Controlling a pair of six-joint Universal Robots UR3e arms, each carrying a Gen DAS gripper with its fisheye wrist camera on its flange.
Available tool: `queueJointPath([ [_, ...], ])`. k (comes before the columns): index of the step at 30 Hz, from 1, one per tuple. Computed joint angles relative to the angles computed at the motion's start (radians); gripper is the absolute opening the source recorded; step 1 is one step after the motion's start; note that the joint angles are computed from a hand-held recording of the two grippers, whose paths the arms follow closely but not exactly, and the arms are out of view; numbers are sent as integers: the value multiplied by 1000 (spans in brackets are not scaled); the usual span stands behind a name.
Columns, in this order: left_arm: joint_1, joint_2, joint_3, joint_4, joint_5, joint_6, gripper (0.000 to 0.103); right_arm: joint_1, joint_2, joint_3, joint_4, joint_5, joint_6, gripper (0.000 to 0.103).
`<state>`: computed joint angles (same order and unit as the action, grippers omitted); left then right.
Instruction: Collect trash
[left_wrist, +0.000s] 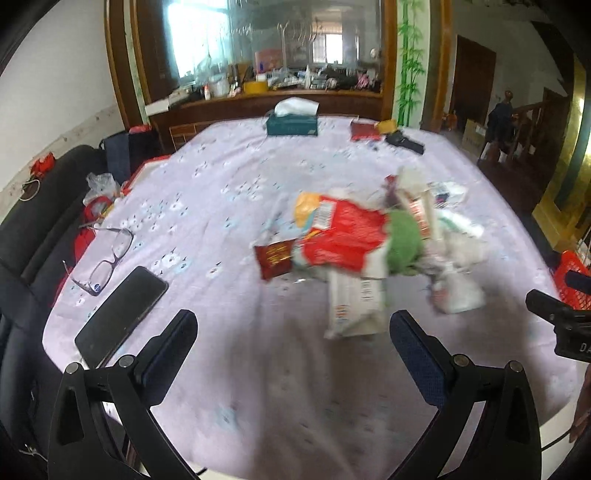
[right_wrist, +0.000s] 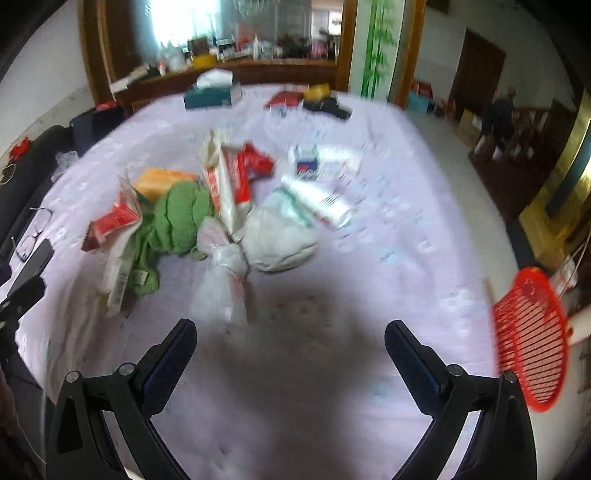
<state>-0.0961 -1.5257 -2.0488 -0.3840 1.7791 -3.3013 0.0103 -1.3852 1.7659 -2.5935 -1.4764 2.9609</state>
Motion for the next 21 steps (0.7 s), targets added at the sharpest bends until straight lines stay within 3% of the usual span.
queueJointPath([
  [8, -220, 1, 78, -87, 144, -208, 103, -74, -191, 77, 80, 32, -114, 102],
  [21, -354, -100, 249, -188, 263, -292, 103, -196, -279, 114, 155, 160, -236, 102],
])
